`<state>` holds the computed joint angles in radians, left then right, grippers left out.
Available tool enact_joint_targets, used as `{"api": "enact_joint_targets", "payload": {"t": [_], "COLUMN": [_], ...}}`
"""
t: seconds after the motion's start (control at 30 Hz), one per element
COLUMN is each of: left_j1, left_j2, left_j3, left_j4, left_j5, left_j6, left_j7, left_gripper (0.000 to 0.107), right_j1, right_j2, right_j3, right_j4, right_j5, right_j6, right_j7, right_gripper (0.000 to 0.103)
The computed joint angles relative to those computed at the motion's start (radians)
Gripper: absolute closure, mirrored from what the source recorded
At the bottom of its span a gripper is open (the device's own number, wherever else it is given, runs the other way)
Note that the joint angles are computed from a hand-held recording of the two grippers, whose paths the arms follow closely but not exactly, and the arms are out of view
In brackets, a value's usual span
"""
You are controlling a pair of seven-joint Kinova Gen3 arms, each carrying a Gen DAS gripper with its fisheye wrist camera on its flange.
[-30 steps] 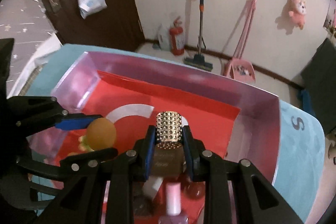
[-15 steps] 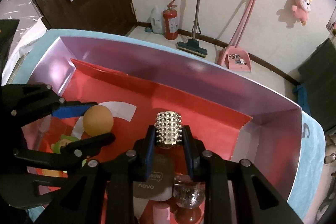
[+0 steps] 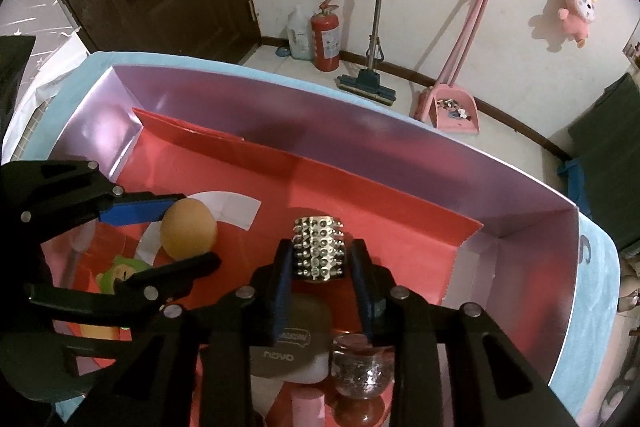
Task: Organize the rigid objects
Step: 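Carry both items into the pink box and lower them onto the red floor, then open both tools to release the sponge and cylinder in the box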
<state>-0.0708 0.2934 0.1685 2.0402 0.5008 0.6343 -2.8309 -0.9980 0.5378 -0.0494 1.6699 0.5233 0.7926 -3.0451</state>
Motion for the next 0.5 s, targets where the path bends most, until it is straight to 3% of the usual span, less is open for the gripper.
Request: {"api": "enact_joint_targets", "payload": {"t": [0.1, 0.5], "left_j1": [-0.006, -0.029], "left_j2": [-0.002, -0.010], "left_j3": [0.000, -0.007], "left_j4": [0.005, 0.006], "left_j5": [0.009, 0.032], "left_j6": [-0.006, 0.007], "left_j7": [-0.003, -0.034], "left_gripper": [0.061, 0.061], "right_j1": [-0.001, 0.003], "right_j2": [0.002, -0.006], "right_j3": [-0.003, -0.001], "right_j4": [-0.002, 0.006], "right_j5": [-0.002, -0.006], "right_j6": [0.001, -0.006], "right_j7": [0.003, 0.006], "right_gripper": [0.068, 0.063]}}
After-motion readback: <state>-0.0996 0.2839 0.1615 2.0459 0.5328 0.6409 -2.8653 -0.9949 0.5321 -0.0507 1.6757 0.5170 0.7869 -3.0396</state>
